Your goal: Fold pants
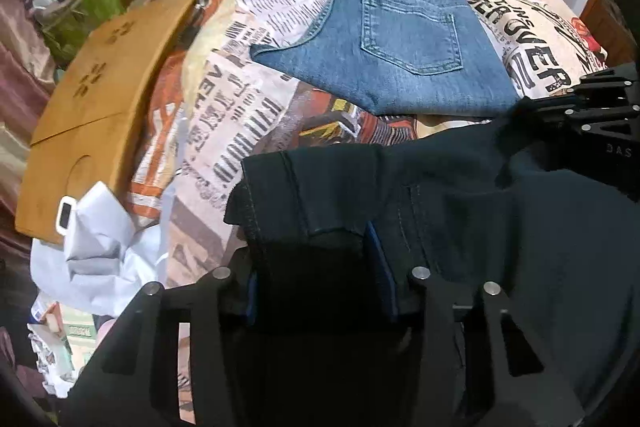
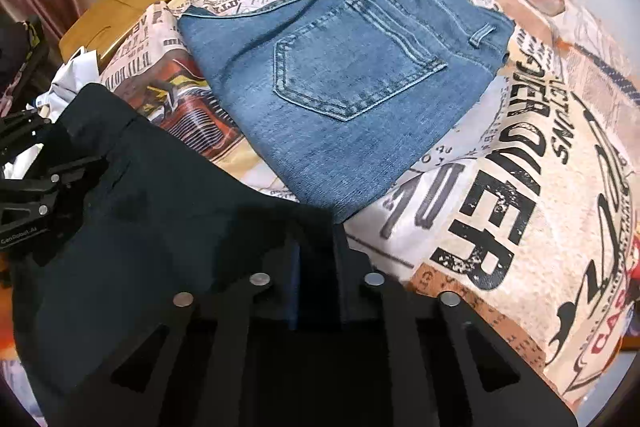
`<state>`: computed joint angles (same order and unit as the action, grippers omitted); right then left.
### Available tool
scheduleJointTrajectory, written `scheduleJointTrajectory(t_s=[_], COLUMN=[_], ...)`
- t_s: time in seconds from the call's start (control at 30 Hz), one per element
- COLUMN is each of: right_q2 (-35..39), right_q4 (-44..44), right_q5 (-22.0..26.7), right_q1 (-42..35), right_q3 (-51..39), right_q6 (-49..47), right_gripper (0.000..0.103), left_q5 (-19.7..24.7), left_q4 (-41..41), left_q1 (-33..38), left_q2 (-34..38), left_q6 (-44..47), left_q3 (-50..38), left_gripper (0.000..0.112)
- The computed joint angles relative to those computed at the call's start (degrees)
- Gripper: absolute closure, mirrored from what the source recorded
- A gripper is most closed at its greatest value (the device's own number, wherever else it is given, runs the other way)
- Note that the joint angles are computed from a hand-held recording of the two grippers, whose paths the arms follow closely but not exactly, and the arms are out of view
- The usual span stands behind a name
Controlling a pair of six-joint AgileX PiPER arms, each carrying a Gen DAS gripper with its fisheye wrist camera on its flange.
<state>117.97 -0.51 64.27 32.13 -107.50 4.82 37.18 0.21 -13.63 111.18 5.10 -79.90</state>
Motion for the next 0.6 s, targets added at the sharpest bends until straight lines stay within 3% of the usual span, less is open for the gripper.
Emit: scheduleJointTrajectory(t_s=[0.07,0.23,0.4,0.5,0.57,0.6], right_q2=[-2.0,-6.1,-2.9,0.3,1.7,1.9], right_q4=[-1.4,-3.1,-1.7,-2.0,-2.7,-3.4], right_q5=[-2.0,-6.4,-5.3,-4.1,-3.9,-3.8], right_q1=[0.9,1.9,1.1,1.1,1.0,1.0], right_q3=[2.4,4.4,-3.7,-8.7,-10.2,-10.2], right_q6=[1.0,3.1,1.6,2.3,4.4,5.4], right_gripper=[0.093,0.094,0.094,0.094,0.092,0.092], left_q5=[-0.7,-2.2,0.6,3.2,5.0,6.0], left_q4=[1.8,5.3,7.5,6.9,5.8,4.5], left_q1=[-0.1,0.6,2.3,3.5,4.4,4.9], left_q2=[-1.0,-3.3,0.5,5.4,8.0,8.5], left_q6=[-1.8,-4.5,-9.0,-8.9,-7.9,-6.7], left_q3=[1.0,1.6,-6.1,-12.3,-15.5,-16.5], left_gripper=[0.076,0.078,0.078,0.067,0.05,0.048])
